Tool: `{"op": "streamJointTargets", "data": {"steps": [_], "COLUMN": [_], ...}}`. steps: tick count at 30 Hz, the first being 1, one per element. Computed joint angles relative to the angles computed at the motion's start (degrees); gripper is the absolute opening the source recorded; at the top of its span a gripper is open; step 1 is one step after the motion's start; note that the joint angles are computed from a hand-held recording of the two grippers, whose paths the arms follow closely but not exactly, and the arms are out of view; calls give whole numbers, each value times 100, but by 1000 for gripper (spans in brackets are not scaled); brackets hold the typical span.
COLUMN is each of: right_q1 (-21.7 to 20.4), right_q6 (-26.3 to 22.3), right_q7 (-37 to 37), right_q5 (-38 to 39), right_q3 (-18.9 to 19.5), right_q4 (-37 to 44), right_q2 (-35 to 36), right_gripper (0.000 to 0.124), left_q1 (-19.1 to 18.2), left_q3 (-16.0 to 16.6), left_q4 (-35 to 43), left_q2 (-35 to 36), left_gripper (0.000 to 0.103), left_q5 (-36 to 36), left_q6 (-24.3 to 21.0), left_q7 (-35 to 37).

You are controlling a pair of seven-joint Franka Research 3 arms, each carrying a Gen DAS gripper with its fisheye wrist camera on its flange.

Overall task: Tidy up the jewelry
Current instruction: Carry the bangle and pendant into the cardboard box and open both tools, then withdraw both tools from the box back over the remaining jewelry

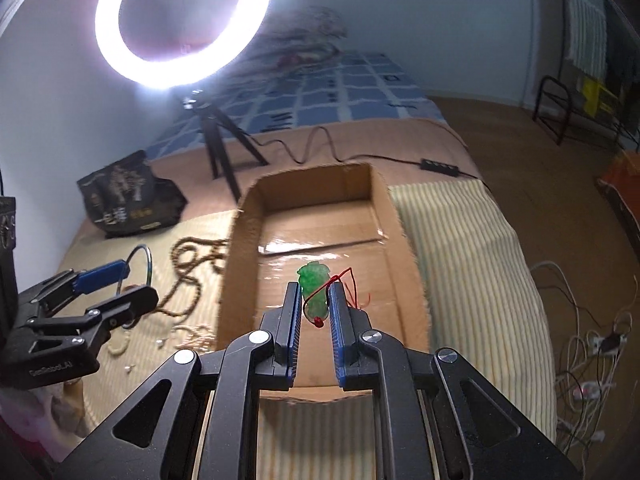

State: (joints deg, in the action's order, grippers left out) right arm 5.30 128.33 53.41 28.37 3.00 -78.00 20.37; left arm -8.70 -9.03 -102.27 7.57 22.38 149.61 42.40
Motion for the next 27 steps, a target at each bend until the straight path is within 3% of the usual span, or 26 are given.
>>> {"op": "streamJointTargets", "data": {"steps": [11, 22, 23, 25, 27], "right_q1": [-95, -136, -127, -90, -81], "right_q6": [-216, -236, -239, -184, 36], "right_q7": [367, 458, 479, 589, 652], "right_q5": [-254, -333, -364, -471, -487], "right_q3": [-104, -100, -108, -148, -162], "right_q4": [256, 293, 300, 298, 175], "right_q2": [251, 297, 300, 301, 231], "right_gripper": [12, 14, 17, 53, 60], "left_q1": [-101, -155, -164, -172, -157], "left_q3": [-51, -101, -91, -74, -71], "left_q4": [933, 1180, 1194, 1210, 1183], "left_q2": [887, 1109, 1116, 1120, 1093], "left_gripper": [73, 75, 76, 76, 76], "left_q5": [-412, -800, -803, -811, -848], "left_q6": [-79, -170, -211, -283, -319], "left_q7": [375, 729, 724, 708, 698]}}
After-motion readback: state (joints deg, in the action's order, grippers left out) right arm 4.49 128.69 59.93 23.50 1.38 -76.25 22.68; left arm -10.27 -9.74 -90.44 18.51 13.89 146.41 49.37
